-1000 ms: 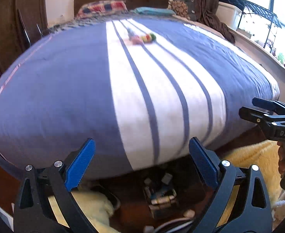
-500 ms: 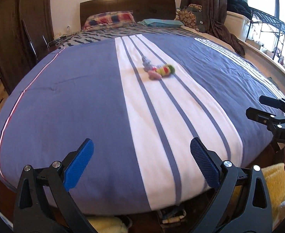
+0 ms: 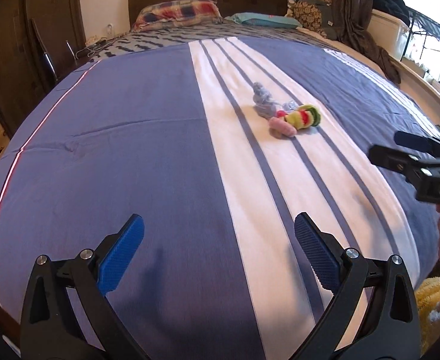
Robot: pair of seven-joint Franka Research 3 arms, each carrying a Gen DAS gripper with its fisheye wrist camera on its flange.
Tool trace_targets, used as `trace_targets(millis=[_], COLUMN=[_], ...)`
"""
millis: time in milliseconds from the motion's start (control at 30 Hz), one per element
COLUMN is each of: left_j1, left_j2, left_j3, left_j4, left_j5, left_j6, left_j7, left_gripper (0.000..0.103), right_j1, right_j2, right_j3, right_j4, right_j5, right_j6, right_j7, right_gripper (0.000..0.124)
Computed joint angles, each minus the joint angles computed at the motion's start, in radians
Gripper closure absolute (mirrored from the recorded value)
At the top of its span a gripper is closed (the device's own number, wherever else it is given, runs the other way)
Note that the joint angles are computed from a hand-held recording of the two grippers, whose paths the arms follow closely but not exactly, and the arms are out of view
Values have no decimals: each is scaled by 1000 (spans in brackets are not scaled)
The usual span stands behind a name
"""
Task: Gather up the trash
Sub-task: 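Grasp the fuzzy pink-yellow-green toy with the right tool and lift it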
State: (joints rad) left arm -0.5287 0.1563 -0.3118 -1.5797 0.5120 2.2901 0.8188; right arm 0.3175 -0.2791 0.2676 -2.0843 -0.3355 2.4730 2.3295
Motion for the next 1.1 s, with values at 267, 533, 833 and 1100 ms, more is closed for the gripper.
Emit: trace_targets(millis=[267, 533, 833, 1100], left_j1=[-9, -12, -27, -76], left_j2=[110, 158, 214, 358], left_j3=[20, 36, 48, 68], left_j4=[126, 173, 251, 467], left_j5=[-16, -55, -69, -79], left_j6=[-22, -9, -16, -79], left_j7=[63, 104, 131, 186], left_gripper=[8, 8, 8, 8], right_j1=[36, 108, 143, 98], right_j2=[189, 337, 354, 241], right_j3=[-49, -106, -148, -146], right_j4=[158, 309, 326, 202], right_j5=[24, 42, 53, 20], right_j6=[3, -48, -43, 10], right_j7=[-35, -62, -82, -67], right_gripper=[29, 29, 51, 53])
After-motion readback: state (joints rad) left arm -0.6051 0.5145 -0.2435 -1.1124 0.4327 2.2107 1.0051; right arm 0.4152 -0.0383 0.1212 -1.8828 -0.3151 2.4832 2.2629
